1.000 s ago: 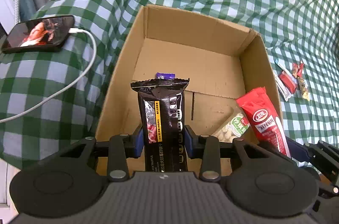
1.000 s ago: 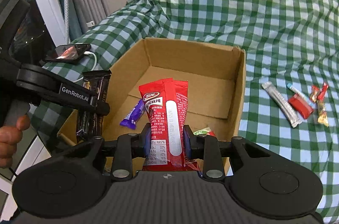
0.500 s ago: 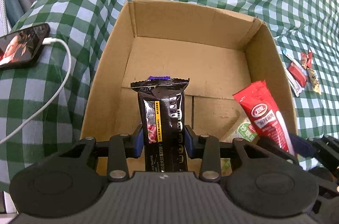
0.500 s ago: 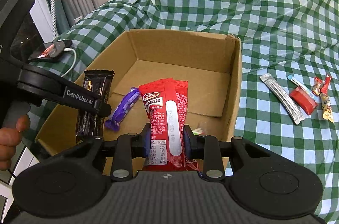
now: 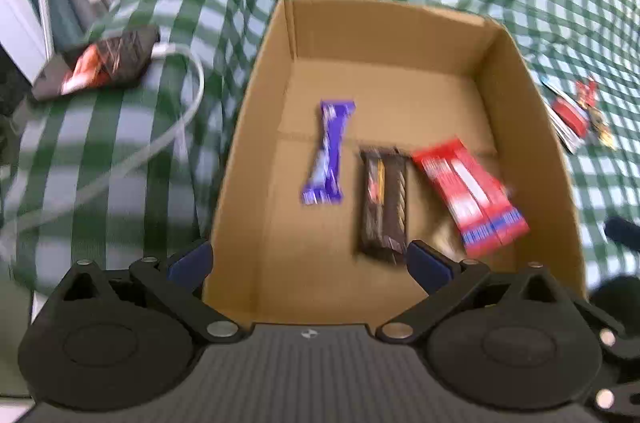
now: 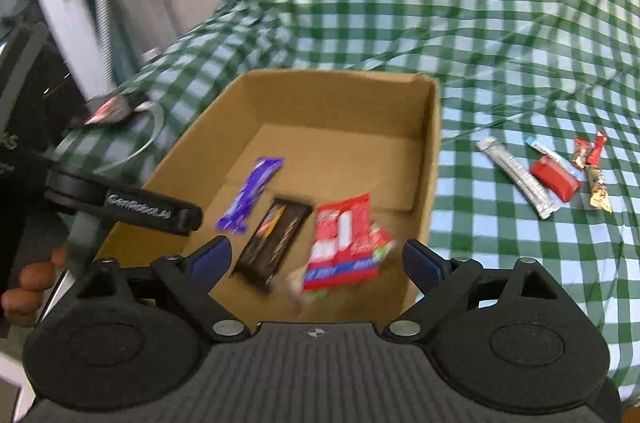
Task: Organize snacks
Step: 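Withdraw both tools from above the box and turn toward the loose snacks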
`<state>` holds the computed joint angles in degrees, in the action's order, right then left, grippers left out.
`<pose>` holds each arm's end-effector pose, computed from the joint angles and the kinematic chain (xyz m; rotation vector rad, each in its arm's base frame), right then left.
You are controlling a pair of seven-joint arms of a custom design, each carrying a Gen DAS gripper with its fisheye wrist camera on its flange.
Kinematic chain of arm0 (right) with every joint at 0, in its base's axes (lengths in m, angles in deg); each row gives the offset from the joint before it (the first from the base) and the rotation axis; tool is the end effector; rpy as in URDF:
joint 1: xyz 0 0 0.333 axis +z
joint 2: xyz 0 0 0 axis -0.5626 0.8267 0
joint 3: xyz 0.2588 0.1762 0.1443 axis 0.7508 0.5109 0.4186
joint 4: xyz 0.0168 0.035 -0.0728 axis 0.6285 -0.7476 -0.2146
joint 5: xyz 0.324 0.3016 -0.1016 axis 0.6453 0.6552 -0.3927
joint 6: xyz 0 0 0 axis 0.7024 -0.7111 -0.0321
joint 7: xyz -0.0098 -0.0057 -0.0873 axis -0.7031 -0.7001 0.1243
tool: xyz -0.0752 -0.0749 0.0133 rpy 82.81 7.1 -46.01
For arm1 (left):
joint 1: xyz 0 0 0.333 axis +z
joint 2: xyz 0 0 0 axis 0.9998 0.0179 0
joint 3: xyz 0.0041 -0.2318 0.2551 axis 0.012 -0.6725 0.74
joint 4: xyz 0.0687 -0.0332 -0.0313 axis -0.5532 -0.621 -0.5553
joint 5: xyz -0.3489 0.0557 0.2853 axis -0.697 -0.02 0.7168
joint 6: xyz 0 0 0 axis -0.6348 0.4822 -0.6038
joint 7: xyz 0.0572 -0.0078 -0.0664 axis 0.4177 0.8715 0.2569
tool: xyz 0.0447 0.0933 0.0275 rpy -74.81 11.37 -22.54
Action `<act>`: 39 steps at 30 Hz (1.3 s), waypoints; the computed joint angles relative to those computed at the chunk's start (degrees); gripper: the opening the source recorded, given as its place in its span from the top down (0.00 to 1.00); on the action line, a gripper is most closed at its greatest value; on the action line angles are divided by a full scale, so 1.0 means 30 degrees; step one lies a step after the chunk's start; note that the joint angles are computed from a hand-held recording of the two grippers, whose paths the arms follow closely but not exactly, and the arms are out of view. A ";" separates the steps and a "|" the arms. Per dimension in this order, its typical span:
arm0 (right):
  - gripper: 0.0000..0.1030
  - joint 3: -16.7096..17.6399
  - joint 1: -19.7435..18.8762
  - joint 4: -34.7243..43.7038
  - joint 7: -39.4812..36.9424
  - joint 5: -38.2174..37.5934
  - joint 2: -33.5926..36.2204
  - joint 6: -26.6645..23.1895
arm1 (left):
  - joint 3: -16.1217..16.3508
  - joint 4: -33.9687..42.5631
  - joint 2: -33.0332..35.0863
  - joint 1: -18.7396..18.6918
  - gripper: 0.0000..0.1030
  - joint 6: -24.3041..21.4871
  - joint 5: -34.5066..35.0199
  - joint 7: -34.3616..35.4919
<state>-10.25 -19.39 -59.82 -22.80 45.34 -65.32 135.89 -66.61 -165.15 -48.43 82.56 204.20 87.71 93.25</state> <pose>0.6384 0.1949 0.5892 -1.9169 1.2821 -0.3189 0.5944 -0.1745 0.6087 -2.0724 1.7044 -0.2929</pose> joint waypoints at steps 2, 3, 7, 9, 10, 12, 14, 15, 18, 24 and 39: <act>0.06 0.0105 0.0173 -0.0756 -0.0859 0.0099 -0.0732 0.0452 | -0.0132 -0.0749 -0.0792 -0.0117 0.00 -0.0181 -0.0168 -0.0284; 0.06 0.0117 0.0296 -0.1003 -0.1046 0.0075 -0.0987 0.0750 | -0.0282 -0.1096 -0.1181 -0.0141 0.00 -0.0300 0.0105 -0.0701; 0.05 -0.0029 0.0759 -0.1800 -0.0927 -0.0044 -0.1958 0.1302 | -0.0655 -0.2207 -0.2595 -0.0217 0.00 -0.0481 0.0611 -0.1613; 0.04 -0.0184 0.0997 -0.2305 -0.1022 0.0081 -0.2586 0.1490 | -0.0781 -0.2724 -0.3362 -0.0243 0.00 -0.0404 0.0628 -0.1717; 0.03 -0.0269 0.1146 -0.2675 -0.1141 0.0207 -0.2979 0.1707 | -0.0907 -0.2906 -0.3634 -0.0231 0.00 -0.0351 0.0778 -0.1824; 0.03 -0.0400 0.1480 -0.3458 -0.1287 0.0285 -0.3749 0.2363 | -0.1234 -0.3272 -0.4247 -0.0196 0.00 -0.0253 0.1289 -0.2135; 0.02 -0.0606 0.1808 -0.4162 -0.1447 0.0199 -0.4442 0.2985 | -0.1555 -0.3590 -0.4792 -0.0163 0.00 -0.0038 0.1736 -0.2643; 0.02 -0.0735 0.1953 -0.4471 -0.1494 0.0098 -0.4758 0.3198 | -0.1699 -0.3741 -0.5054 -0.0177 0.00 0.0064 0.1881 -0.2875; 0.01 -0.1070 0.2358 -0.5376 -0.1254 -0.0188 -0.5672 0.3869 | -0.2033 -0.4018 -0.5632 -0.0237 0.00 0.0178 0.2131 -0.3314; 0.01 -0.1972 0.3357 -0.6869 -0.1150 -0.0494 -0.7308 0.4888 | -0.2546 -0.4294 -0.6479 -0.0407 0.00 0.0003 0.2313 -0.3926; 0.01 -0.3672 0.5527 -0.8899 -0.0991 -0.1569 -0.9529 0.6577 | -0.3128 -0.4839 -0.7832 -0.0541 0.00 -0.0393 0.2685 -0.4340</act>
<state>-21.27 -2.81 -86.52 -25.77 40.63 -93.91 155.62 -75.99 -179.67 -71.92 80.94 203.02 95.77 80.23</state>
